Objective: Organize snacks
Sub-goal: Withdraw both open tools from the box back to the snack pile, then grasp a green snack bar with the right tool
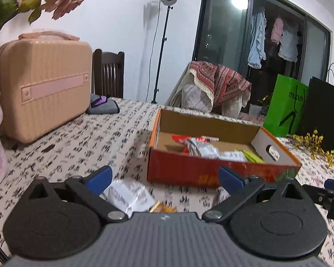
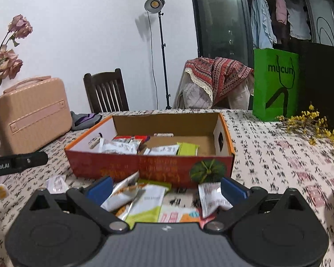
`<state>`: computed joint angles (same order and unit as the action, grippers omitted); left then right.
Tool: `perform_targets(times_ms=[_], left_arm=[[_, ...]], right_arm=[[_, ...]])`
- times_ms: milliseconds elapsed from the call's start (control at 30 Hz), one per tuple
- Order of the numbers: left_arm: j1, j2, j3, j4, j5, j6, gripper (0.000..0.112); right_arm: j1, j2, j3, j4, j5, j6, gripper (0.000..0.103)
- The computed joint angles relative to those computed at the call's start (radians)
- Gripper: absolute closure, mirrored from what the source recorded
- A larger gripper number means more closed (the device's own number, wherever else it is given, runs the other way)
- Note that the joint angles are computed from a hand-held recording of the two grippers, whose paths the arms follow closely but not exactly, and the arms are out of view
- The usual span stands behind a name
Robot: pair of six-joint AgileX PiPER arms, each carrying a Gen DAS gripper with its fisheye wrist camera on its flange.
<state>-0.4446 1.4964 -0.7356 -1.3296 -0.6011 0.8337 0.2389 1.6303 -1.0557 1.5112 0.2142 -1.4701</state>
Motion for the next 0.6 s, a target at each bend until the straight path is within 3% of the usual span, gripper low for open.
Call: perform_targets(times_ms=[333,600], left_arm=[[-0.023,-0.057,0.094,-0.013,-0.012,-0.025,0.009],[-0.036,-0.095,0.140,-0.038,-0.033,-0.016,0.009]], right_arm=[[0.023,-0.054,0.100,0.019,-0.033,-0.042,0.000],[0.014,-0.045,0.111,-0.101,-0.022,0.099,0.000]])
